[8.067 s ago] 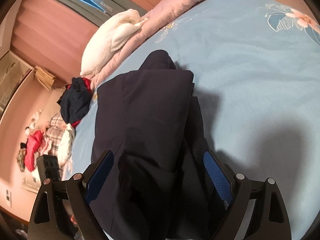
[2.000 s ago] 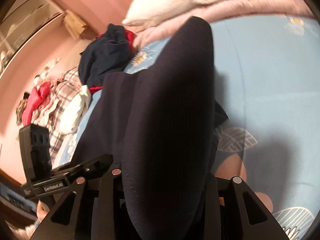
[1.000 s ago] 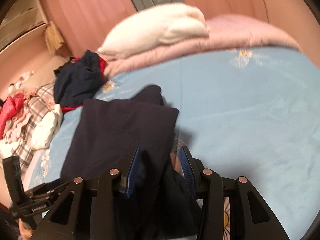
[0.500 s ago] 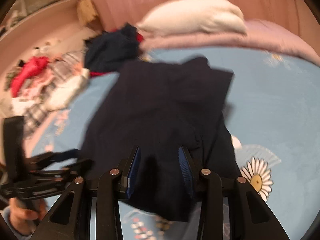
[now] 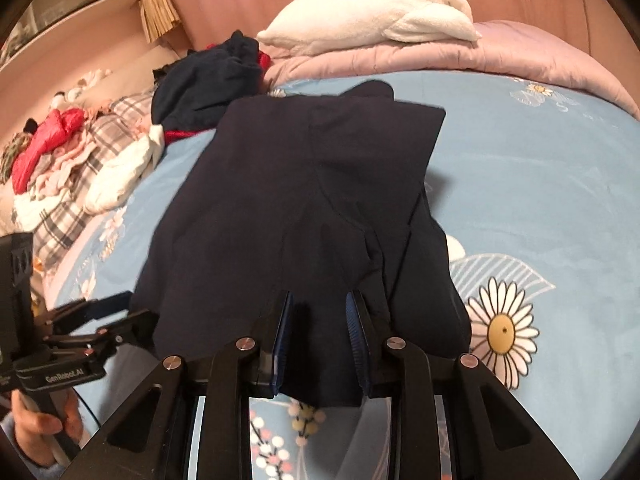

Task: Fold large clothes

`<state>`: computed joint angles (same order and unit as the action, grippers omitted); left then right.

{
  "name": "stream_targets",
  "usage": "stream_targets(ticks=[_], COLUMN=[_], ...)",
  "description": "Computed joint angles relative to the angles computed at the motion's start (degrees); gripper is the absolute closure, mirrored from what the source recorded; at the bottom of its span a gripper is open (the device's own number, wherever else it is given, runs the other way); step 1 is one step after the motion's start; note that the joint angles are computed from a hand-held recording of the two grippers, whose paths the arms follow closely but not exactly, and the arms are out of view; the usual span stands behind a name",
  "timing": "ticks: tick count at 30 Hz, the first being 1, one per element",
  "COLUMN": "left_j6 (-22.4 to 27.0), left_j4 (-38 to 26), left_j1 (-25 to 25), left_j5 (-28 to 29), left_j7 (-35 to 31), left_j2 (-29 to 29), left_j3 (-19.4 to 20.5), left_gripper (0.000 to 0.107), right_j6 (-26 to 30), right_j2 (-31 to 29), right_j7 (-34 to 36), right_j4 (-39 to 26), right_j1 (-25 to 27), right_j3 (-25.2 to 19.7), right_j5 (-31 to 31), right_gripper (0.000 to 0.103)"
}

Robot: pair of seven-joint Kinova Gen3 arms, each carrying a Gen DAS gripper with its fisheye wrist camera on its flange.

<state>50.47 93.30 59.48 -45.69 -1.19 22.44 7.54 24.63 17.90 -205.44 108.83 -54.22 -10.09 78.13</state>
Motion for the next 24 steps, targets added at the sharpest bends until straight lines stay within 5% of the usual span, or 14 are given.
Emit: stream_targets(ticks=[7, 14, 24], left_j6=[0.56, 4.29, 14.44], left_j4=[0.0, -1.09, -3.89], left_j1=[-0.1, 1.17, 6.38], left_j5=[0.78, 2.05, -1.6], left_j7=[-0.18, 0.48, 4.26], left_j2=[-0.44, -1.0, -1.45], left_j3=[0.13, 1.43, 3.34], left_gripper=[0.038, 0.032, 0.014], right_j6=[2.71, 4.69, 11.35], right_j2=[1.45, -1.16, -4.74], right_j7=[8.27, 5.72, 1.65], right_j4=[-3.14, -0.88, 1.66], right_j1=[-1.82, -4.28, -5.93], right_j3=[1.02, 1.18, -4.15], right_j5=[-7.91, -7.3, -5.13], right_gripper=[0.073, 0.073, 0.04])
